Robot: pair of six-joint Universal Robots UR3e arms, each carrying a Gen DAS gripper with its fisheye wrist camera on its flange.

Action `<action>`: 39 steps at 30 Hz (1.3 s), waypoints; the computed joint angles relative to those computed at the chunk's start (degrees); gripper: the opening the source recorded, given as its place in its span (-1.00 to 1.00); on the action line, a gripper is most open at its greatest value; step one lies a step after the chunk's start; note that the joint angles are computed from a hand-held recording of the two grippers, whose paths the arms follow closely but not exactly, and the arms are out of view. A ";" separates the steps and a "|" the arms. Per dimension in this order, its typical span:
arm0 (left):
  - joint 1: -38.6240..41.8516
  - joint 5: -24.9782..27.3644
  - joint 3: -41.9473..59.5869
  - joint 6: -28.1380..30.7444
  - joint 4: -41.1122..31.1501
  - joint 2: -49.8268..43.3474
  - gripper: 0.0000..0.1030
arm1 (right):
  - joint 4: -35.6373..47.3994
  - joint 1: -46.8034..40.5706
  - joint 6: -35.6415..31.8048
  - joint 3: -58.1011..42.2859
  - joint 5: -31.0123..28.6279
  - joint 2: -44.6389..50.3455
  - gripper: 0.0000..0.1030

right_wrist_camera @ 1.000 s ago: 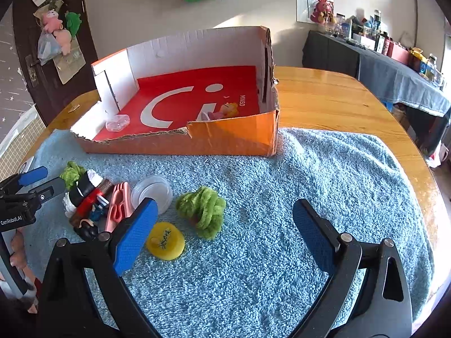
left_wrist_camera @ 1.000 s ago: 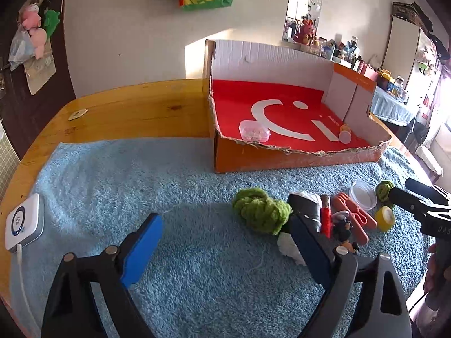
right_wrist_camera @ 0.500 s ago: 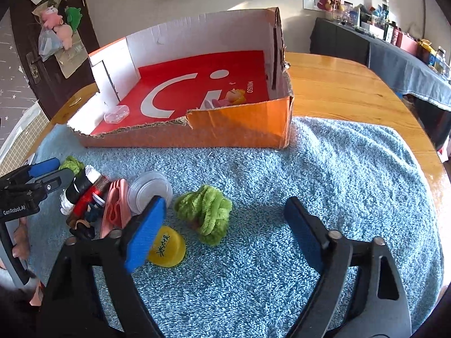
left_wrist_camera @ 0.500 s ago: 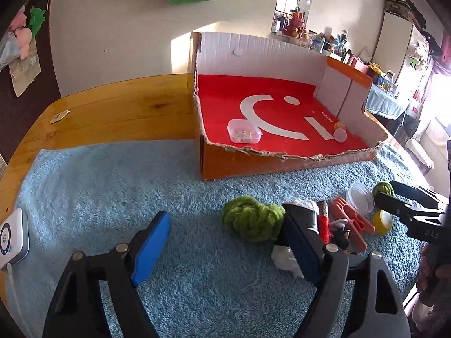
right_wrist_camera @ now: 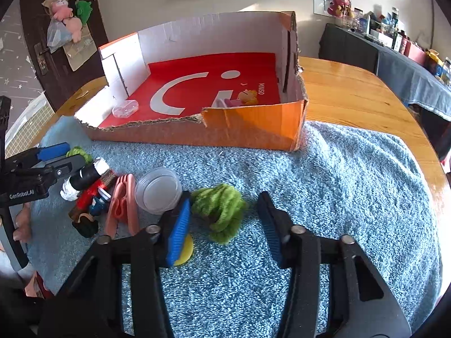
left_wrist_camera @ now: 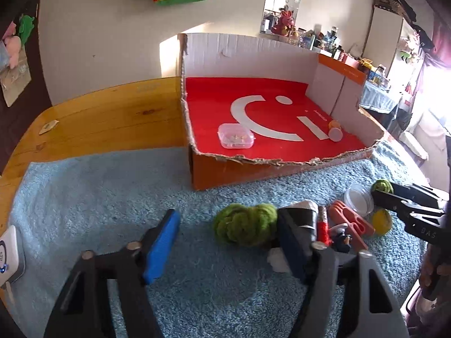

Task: Organize objects
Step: 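Grasp a green yarn ball with the right gripper while the left gripper grasps another, then carry both green yarn balls into the box and open both grippers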

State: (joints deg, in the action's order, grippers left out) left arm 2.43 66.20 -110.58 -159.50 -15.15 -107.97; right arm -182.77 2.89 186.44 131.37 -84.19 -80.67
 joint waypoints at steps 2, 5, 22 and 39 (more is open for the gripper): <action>-0.05 -1.49 1.35 1.55 -3.67 -0.40 -0.20 | -0.24 0.62 -0.28 -0.17 -0.42 0.20 -0.33; -1.64 0.98 -0.64 1.31 0.93 -0.11 -0.21 | -0.73 0.85 -0.42 0.19 -0.31 -0.07 -0.34; 1.69 -5.88 -9.61 -0.07 3.37 16.16 -0.23 | 3.05 0.64 -2.32 0.27 1.73 -11.45 -0.34; 1.06 -6.54 -9.00 0.17 2.21 18.56 -0.23 | 6.68 0.45 -4.47 -3.12 3.27 -14.35 -0.34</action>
State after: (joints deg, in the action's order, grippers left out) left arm 3.50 59.66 -119.57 -159.33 -12.95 -89.41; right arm -176.09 3.33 181.97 128.25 -80.93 -95.02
